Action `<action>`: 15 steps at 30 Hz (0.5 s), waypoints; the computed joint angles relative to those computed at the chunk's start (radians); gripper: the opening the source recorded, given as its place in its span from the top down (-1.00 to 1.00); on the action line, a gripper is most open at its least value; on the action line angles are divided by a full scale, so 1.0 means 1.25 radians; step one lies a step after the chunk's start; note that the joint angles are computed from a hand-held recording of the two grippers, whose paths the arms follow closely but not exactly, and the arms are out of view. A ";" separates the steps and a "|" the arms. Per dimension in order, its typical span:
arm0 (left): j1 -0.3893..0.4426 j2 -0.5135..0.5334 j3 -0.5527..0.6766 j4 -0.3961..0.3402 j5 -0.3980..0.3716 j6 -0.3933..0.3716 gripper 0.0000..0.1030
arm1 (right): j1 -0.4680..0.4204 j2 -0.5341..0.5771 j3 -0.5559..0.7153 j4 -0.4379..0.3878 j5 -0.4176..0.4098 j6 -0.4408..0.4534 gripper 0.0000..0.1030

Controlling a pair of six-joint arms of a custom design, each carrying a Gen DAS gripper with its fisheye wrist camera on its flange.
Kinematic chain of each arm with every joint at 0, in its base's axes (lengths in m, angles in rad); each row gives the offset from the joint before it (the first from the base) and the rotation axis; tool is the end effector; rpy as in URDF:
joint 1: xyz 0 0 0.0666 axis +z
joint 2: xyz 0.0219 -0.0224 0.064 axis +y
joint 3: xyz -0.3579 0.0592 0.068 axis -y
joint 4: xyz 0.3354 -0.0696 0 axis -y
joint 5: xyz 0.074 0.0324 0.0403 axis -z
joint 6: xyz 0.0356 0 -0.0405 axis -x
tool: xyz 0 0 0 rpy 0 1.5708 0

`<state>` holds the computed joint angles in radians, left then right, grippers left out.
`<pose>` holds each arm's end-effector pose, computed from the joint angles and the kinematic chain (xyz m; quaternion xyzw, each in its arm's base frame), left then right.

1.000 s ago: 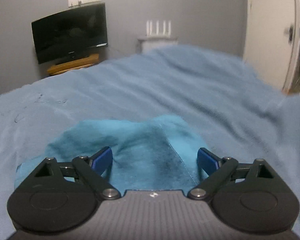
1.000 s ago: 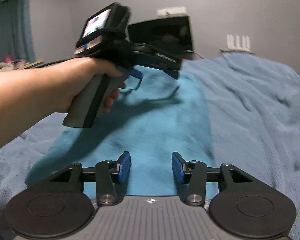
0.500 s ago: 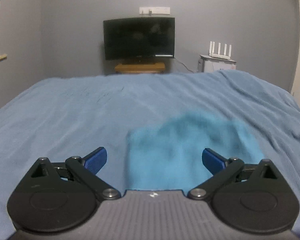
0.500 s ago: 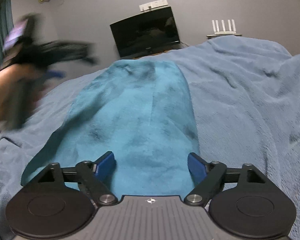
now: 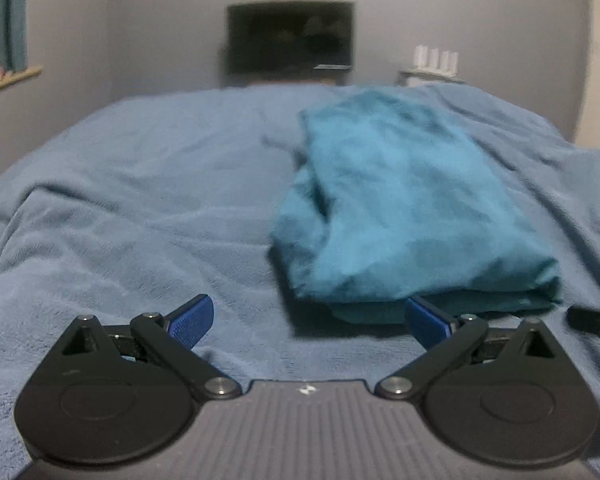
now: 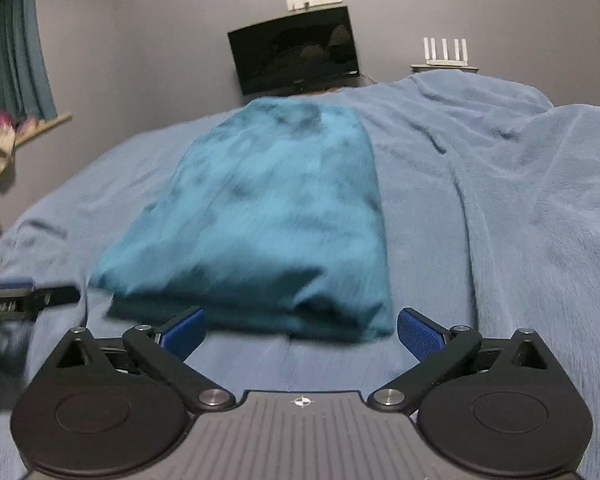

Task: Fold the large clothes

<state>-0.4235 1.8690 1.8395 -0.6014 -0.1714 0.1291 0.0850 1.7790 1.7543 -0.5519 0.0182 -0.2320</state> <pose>0.5632 -0.2477 0.3783 0.0919 0.8844 -0.0497 0.4549 0.5874 0.0490 0.3985 0.0689 0.8762 0.0674 0.4721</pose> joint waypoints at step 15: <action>-0.002 0.027 -0.026 0.011 0.016 -0.051 -0.99 | 0.091 -0.018 -0.070 0.030 0.177 0.110 -1.00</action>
<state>-0.4258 1.9031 1.8068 -0.5871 -0.1515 0.0652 0.1982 1.7561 1.6672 -0.5141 0.2391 -0.0948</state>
